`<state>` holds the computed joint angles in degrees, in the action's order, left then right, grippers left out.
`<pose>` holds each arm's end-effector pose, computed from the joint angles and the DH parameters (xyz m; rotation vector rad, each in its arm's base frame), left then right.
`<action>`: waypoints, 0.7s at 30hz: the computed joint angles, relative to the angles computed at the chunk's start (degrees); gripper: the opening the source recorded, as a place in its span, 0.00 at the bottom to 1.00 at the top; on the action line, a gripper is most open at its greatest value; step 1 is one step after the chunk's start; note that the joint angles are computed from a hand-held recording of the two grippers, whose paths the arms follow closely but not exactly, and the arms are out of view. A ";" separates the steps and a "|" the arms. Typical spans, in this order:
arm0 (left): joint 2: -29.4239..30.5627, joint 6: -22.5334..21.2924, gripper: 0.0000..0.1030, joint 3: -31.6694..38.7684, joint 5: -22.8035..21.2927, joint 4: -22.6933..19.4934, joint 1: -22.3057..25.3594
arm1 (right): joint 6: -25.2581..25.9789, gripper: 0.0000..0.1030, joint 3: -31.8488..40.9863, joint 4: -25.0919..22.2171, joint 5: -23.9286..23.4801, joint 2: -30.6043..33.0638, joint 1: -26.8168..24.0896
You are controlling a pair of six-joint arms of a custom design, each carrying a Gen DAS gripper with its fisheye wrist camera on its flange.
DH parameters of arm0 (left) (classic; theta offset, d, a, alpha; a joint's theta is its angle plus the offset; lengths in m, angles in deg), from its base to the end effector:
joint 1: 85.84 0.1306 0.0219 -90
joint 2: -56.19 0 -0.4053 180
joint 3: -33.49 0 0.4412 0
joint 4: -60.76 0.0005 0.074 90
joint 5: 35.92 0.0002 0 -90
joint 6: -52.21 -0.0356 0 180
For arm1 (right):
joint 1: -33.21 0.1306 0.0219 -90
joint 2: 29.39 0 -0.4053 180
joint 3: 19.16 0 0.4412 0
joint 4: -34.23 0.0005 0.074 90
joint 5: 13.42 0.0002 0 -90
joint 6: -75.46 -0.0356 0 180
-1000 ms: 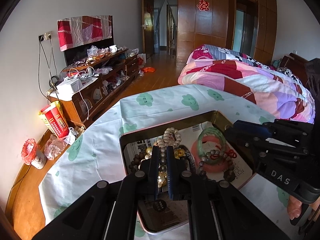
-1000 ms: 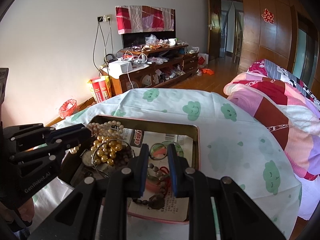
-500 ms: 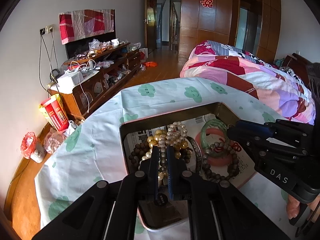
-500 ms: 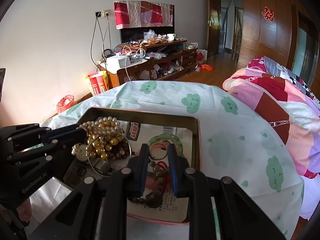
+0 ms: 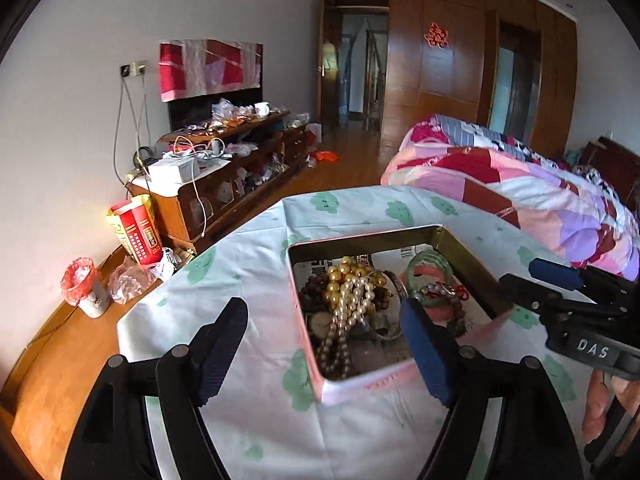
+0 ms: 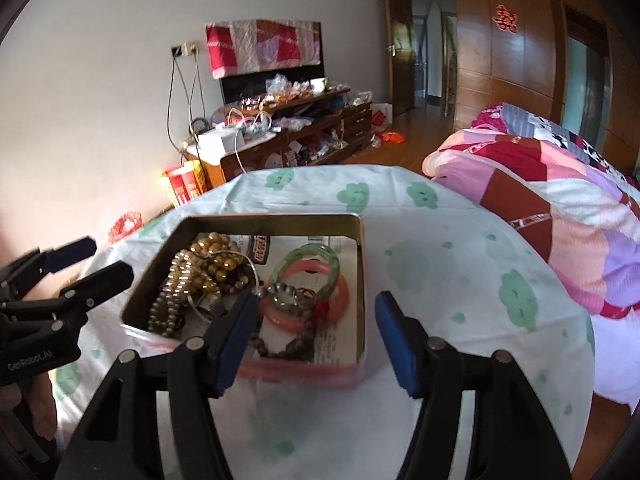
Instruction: Organize jewelry
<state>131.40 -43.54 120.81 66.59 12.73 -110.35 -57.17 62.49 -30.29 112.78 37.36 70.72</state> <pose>0.3949 -0.1891 0.5511 0.6959 2.1002 -0.4226 0.2945 0.1989 0.5380 0.3652 2.2029 -0.0297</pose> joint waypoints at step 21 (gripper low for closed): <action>-3.49 1.42 0.76 -0.51 1.29 -0.93 0.96 | -3.48 0.69 1.27 -0.46 8.74 -1.66 8.60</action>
<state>127.91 -42.12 120.31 67.88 11.80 -109.39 -60.65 63.76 -30.75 121.52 35.70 79.32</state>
